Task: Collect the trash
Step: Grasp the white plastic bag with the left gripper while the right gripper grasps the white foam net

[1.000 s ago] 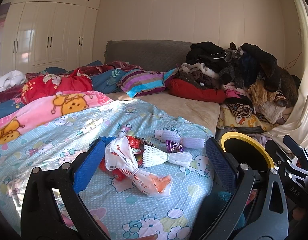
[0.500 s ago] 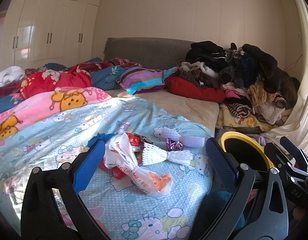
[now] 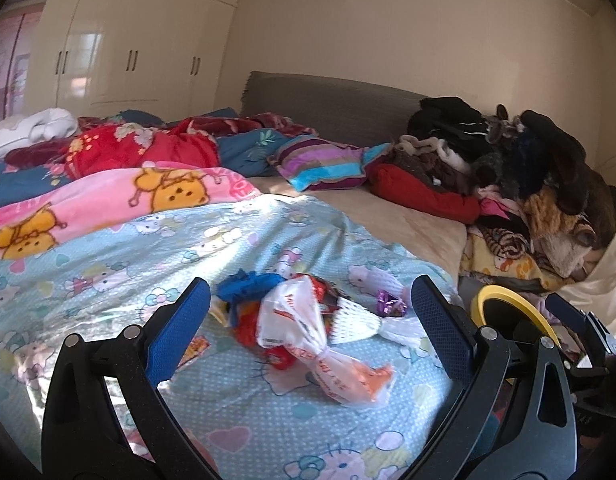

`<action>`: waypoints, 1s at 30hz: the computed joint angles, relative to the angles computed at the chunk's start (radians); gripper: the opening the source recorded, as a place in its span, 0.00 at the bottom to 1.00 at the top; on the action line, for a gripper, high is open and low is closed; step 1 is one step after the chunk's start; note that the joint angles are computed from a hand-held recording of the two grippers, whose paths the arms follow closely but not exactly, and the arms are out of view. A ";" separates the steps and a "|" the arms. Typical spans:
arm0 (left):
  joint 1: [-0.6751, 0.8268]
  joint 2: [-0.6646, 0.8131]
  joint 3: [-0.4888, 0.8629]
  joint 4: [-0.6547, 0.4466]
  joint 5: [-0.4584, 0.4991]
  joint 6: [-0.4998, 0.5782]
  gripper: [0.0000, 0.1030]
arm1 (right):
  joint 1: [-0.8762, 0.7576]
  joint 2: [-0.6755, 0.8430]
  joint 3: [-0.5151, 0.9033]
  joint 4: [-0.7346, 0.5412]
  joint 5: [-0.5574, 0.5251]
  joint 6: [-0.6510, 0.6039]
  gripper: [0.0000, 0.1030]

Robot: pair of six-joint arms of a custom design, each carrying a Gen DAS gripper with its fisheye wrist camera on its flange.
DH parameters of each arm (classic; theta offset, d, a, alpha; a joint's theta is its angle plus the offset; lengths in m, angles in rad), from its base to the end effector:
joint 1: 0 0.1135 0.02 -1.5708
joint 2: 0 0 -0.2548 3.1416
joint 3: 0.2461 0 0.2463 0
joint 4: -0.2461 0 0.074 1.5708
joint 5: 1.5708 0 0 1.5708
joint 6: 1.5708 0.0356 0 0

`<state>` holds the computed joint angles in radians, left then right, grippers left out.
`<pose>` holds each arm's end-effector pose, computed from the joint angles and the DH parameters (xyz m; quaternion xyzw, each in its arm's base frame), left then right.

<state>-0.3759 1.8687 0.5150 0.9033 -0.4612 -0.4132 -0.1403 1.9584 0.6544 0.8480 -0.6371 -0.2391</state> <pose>0.2850 -0.0955 0.0906 -0.1368 0.8223 -0.0201 0.5520 0.3290 -0.0251 0.0896 -0.2053 0.7968 0.1663 0.5435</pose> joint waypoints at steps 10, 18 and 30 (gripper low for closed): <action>0.122 0.038 0.082 -0.051 0.130 -0.037 0.90 | 0.068 0.134 0.248 -0.223 0.064 -0.076 0.94; 0.117 0.170 0.239 -0.165 0.192 -0.067 0.90 | 0.088 0.344 0.608 -0.556 0.159 -0.139 0.76; 0.138 0.383 0.358 -0.224 0.368 -0.223 0.81 | 0.126 0.628 1.056 -0.935 0.208 -0.195 0.73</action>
